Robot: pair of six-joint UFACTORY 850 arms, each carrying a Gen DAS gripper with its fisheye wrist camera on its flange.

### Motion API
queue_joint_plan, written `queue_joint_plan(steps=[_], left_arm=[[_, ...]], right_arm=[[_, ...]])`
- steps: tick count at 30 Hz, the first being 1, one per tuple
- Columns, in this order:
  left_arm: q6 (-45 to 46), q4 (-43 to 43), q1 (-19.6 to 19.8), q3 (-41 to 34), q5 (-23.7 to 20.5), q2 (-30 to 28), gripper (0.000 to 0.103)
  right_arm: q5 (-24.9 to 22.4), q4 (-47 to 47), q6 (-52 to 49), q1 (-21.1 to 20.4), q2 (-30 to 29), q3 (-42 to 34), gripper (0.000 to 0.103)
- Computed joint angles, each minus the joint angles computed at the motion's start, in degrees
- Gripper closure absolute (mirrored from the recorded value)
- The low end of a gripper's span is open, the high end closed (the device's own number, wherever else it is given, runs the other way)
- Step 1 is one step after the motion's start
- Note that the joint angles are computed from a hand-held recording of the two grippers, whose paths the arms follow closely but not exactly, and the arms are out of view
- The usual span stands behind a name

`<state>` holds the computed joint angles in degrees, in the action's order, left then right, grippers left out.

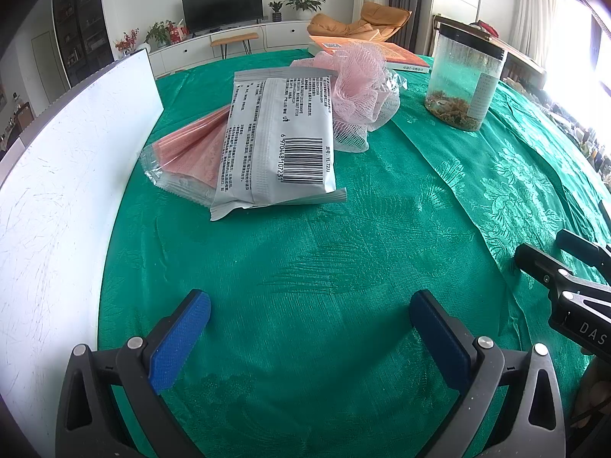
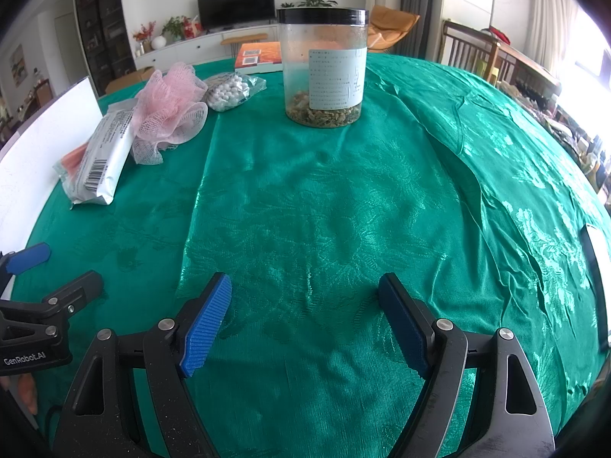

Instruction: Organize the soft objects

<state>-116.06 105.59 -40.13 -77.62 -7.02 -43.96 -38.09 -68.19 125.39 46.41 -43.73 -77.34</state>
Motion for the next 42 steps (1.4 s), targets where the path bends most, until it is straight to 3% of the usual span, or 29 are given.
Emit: queue_joint_plan(steps=[5, 8, 12, 14, 17, 18, 20, 22, 27, 30, 32, 37, 39, 40, 41, 42], left_arm=[[-0.1, 0.2, 0.0, 0.0, 0.0, 0.0, 0.0], [-0.2, 0.2, 0.0, 0.0, 0.0, 0.0, 0.0], [-0.5, 0.5, 0.0, 0.1, 0.0, 0.1, 0.0], [-0.4, 0.4, 0.0, 0.1, 0.0, 0.1, 0.0], [-0.4, 0.4, 0.0, 0.1, 0.0, 0.1, 0.0], [-0.4, 0.4, 0.0, 0.1, 0.0, 0.1, 0.0], [-0.4, 0.4, 0.0, 0.1, 0.0, 0.1, 0.0], [-0.4, 0.4, 0.0, 0.1, 0.0, 0.0, 0.0], [-0.4, 0.4, 0.0, 0.1, 0.0, 0.0, 0.0], [-0.4, 0.4, 0.0, 0.1, 0.0, 0.0, 0.0], [-0.4, 0.5, 0.0, 0.1, 0.0, 0.0, 0.0], [-0.7, 0.7, 0.0, 0.1, 0.0, 0.1, 0.0], [-0.7, 0.7, 0.0, 0.1, 0.0, 0.1, 0.0], [-0.7, 0.7, 0.0, 0.1, 0.0, 0.1, 0.0], [-0.7, 0.7, 0.0, 0.1, 0.0, 0.1, 0.0], [-0.7, 0.8, 0.0, 0.1, 0.0, 0.1, 0.0]], right_arm=[[-0.1, 0.8, -0.8, -0.6, 0.2, -0.6, 0.022], [1.4, -9.4, 4.8, -2.1, 1.6, -0.6, 0.022], [12.2, -22.2, 7.1, -6.6, 0.3, -6.3, 0.023], [19.1, -18.4, 0.0, -9.1, -3.2, -12.8, 0.023], [24.3, -7.2, -12.2, -11.2, -9.3, -22.1, 0.023], [25.6, -6.5, -12.2, -11.7, -11.1, -24.2, 0.026], [30.4, -11.3, -5.1, -12.9, -13.5, -25.8, 0.077], [33.5, -21.0, 6.9, -13.6, -12.9, -24.5, 0.081], [25.6, -46.2, 36.9, -11.4, -3.0, -8.4, 0.085], [20.2, -54.0, 50.3, -10.1, 3.5, 3.0, 0.085], [15.9, -51.5, 51.8, -9.4, 7.1, 9.0, 0.085], [5.9, -35.6, 40.0, -10.4, 11.3, 14.9, 0.084], [0.9, -26.3, 31.4, -10.9, 11.1, 14.7, 0.068], [-0.4, -22.9, 29.5, -11.0, 11.3, 15.0, 0.047], [-1.0, -20.9, 30.1, -10.9, 12.0, 16.0, 0.034], [-2.2, -19.5, 32.2, -10.4, 12.6, 17.1, 0.033]])
